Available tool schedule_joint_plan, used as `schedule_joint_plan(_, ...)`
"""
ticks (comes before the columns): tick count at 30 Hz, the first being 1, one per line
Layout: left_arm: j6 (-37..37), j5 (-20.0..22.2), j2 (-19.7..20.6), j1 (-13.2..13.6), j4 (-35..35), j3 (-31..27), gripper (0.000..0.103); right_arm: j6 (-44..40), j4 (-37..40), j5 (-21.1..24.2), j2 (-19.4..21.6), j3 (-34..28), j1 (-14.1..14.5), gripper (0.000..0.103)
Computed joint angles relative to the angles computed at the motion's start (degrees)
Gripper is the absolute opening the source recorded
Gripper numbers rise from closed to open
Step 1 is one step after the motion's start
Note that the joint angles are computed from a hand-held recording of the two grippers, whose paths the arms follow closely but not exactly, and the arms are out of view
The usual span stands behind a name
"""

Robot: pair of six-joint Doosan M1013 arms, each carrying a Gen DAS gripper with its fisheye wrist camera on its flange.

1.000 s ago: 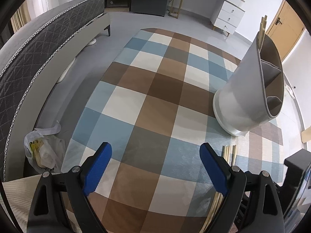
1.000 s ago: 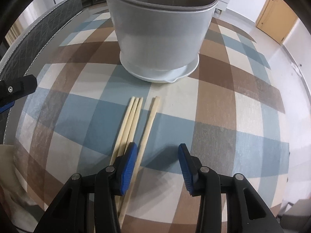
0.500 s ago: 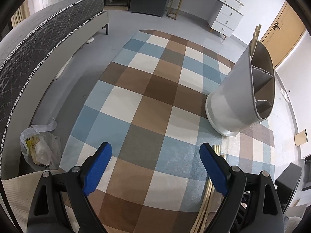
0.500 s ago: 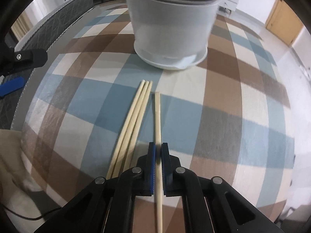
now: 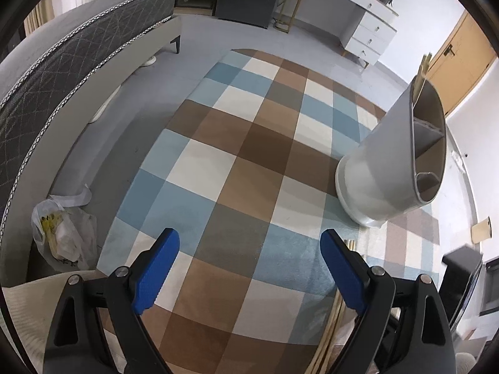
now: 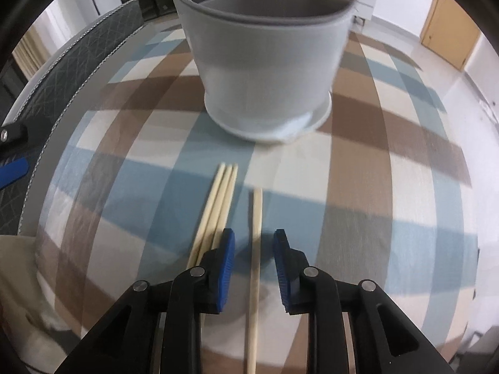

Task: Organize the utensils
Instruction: 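Lift the chopstick with the right tool toward the holder while the left tool grasps a chopstick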

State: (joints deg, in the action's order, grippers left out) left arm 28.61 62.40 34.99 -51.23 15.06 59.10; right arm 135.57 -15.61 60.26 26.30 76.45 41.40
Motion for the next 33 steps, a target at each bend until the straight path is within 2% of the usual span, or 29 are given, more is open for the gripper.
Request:
schedule_joint_plan(1, 0.41, 0.2, 0.13, 0.16, -0.44, -0.19, 0.089, -0.44, -0.28, -0.37, 0.02, 0.03, -0.03, 0.022)
schedule_joint_plan(2, 0.5, 0.01, 0.14, 0.42, -0.83, -0.2, 0.089, -1.03, -0.55, -1.02, 0.03, 0.18, -0.23, 0.005)
schedule_joint_plan(6, 0.48, -0.76, 0.26, 0.71, -1.35, -0.19, 0.089, -0.11, 2.94, -6.13, -1.37, 2.52, -2.13, 0.005)
schedule_joint_plan(10, 8.48, 1.87, 2.88, -0.25, -4.22, -3.67, 0.089, 2.58, 4.09, -13.3, -4.23, 6.03, -3.49, 0.005)
schedule_joint_plan(13, 16.38, 3.36, 4.68, -1.34, -7.16, -6.37, 0.089, 7.97, 2.16, -19.36, -7.09, 9.39, -4.32, 0.005)
schedule_joint_plan(17, 20.74, 6.11, 6.57, -2.73, -6.63, -8.88, 0.089, 21.14, -4.13, -26.58, -11.23, 14.55, -5.47, 0.005)
schedule_joint_plan(20, 21.27, 9.24, 7.98, -3.05, -6.67, -10.42, 0.089, 27.33, -7.41, -29.01, -12.91, 16.82, -6.03, 0.005)
schedule_joint_plan(22, 21.32, 11.83, 8.92, -3.34, -5.8, -11.4, 0.089, 28.32, -6.9, -30.29, -13.65, 18.0, -6.47, 0.005)
schedule_joint_plan(26, 21.59, 14.07, 9.77, -3.51, -5.45, -12.35, 0.089, 32.74, -7.41, -32.51, -14.36, 19.17, -7.25, 0.005)
schedule_joint_plan(28, 21.6, 12.77, 9.32, -3.5, -5.55, -11.46, 0.089, 36.51, -9.92, -33.44, -15.2, 19.94, -7.09, 0.005)
schedule_joint_plan(33, 21.37, 11.86, 8.81, -3.29, -5.61, -10.61, 0.089, 39.53, -14.42, -32.87, -15.62, 19.87, -6.4, 0.005)
